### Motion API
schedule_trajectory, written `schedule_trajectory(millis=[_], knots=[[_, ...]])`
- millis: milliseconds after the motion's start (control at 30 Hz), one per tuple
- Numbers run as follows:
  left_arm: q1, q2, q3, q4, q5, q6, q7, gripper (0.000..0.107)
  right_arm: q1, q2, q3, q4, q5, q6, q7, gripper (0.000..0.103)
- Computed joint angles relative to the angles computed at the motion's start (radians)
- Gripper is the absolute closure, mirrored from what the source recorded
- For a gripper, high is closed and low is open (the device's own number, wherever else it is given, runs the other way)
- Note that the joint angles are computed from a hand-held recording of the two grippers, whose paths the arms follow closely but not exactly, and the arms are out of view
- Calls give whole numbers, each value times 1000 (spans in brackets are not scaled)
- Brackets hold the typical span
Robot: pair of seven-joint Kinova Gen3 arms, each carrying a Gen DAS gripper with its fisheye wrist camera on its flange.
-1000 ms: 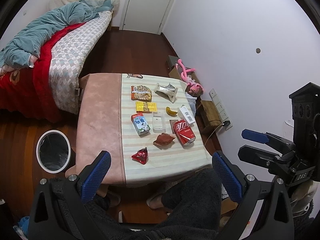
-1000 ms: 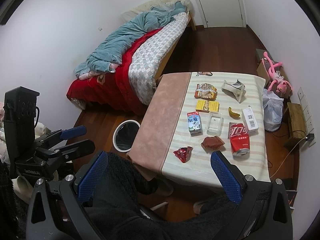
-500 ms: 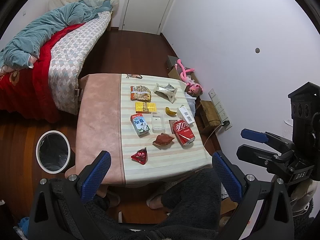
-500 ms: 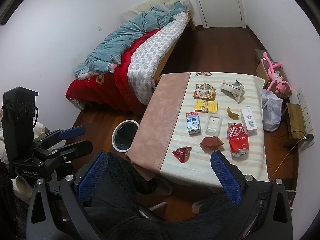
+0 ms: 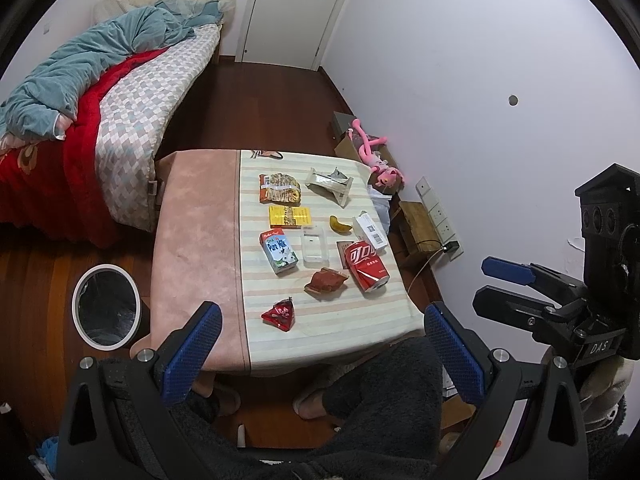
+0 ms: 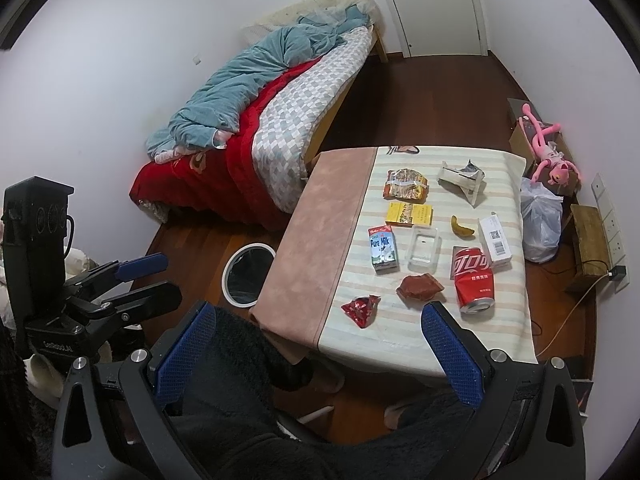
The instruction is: Collect trash
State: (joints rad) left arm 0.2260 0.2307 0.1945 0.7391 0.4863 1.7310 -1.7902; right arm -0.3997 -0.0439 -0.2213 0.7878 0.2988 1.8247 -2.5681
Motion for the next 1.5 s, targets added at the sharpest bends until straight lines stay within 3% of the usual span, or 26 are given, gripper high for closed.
schedule_trajectory(millis=[67, 267, 633, 733, 800, 867, 967, 1067, 1200, 1333, 1433, 1500], knots=[[1, -1, 0, 0, 0, -1, 1, 5, 9, 1, -9, -2, 0, 2, -1, 0], [-1, -1, 0, -2, 0, -1, -1, 5, 217, 12, -206, -17, -6, 8, 10, 0], [-16, -1, -3, 2, 9, 2, -14, 5, 218, 13, -195, -24, -14, 3, 21, 0], [-72, 1, 91, 3, -32, -8, -1, 5, 210, 30, -187, -42, -11, 3, 26, 0], [-113, -6, 166, 26, -85, -41, 14, 5, 168, 19, -141, -19, -6, -12, 16, 0], [-90, -30, 168, 79, -158, -120, 29, 5, 95, -1, -50, 32, 9, -35, -4, 0], [41, -45, 67, 145, -280, -242, 67, 5, 52, -41, 32, 167, 51, -73, -22, 0], [180, -37, -31, 222, -402, -364, 128, 5, 162, -51, 34, 306, 39, -96, -4, 0], [352, 23, -120, 329, -564, -495, 245, 4, 340, -28, 103, 491, -105, -164, 69, 0], [343, 165, -36, 313, -634, -440, 298, 5, 521, 30, 95, 677, -166, -310, 177, 0], [354, 240, -41, 297, -617, -369, 302, 5, 603, 78, 101, 778, -211, -416, 239, 0], [350, 272, -41, 300, -586, -338, 300, 5, 623, 102, 92, 803, -219, -438, 257, 0]])
